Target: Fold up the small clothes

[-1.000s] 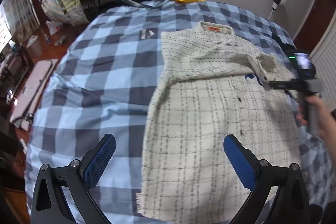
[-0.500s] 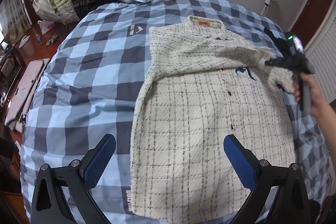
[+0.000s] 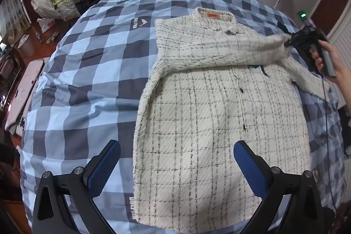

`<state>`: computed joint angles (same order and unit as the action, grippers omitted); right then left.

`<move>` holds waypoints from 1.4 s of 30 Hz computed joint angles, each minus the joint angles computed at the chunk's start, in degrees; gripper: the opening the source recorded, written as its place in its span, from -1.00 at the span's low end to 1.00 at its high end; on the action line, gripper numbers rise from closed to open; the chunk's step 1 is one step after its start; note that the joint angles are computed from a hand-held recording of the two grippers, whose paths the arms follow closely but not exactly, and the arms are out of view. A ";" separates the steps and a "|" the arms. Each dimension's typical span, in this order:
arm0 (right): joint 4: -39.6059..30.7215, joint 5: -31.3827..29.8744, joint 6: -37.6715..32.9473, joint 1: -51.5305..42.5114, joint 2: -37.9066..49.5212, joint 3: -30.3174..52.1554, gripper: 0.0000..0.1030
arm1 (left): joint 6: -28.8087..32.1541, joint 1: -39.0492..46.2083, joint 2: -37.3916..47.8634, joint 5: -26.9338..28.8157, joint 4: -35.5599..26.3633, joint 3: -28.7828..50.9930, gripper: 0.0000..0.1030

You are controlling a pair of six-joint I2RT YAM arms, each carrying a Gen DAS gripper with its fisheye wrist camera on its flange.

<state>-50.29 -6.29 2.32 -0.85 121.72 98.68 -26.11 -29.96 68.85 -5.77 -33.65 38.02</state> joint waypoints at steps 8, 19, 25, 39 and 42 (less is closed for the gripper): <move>2.65 14.02 5.32 -2.63 5.37 -5.41 -0.67 | 0.06 -2.47 1.32 -0.94 -0.78 0.77 1.00; 9.41 9.00 15.51 16.27 -15.99 -22.22 0.46 | -1.99 -3.17 -2.38 -0.82 -1.29 0.27 1.00; 15.46 10.77 23.13 25.97 -1.50 -12.77 0.59 | -1.45 -0.89 -1.20 0.27 0.45 -1.09 1.00; 8.50 27.81 20.50 18.45 -7.71 -20.82 0.62 | -1.68 -2.54 -2.97 -3.94 -0.18 -1.12 1.00; 5.04 27.86 16.44 14.99 -25.47 -29.52 0.65 | -2.27 -4.65 -3.25 -7.02 -1.00 -0.68 1.00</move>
<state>-45.25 21.57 18.76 14.14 96.25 69.16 -28.39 -34.61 65.61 -12.79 -34.65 37.34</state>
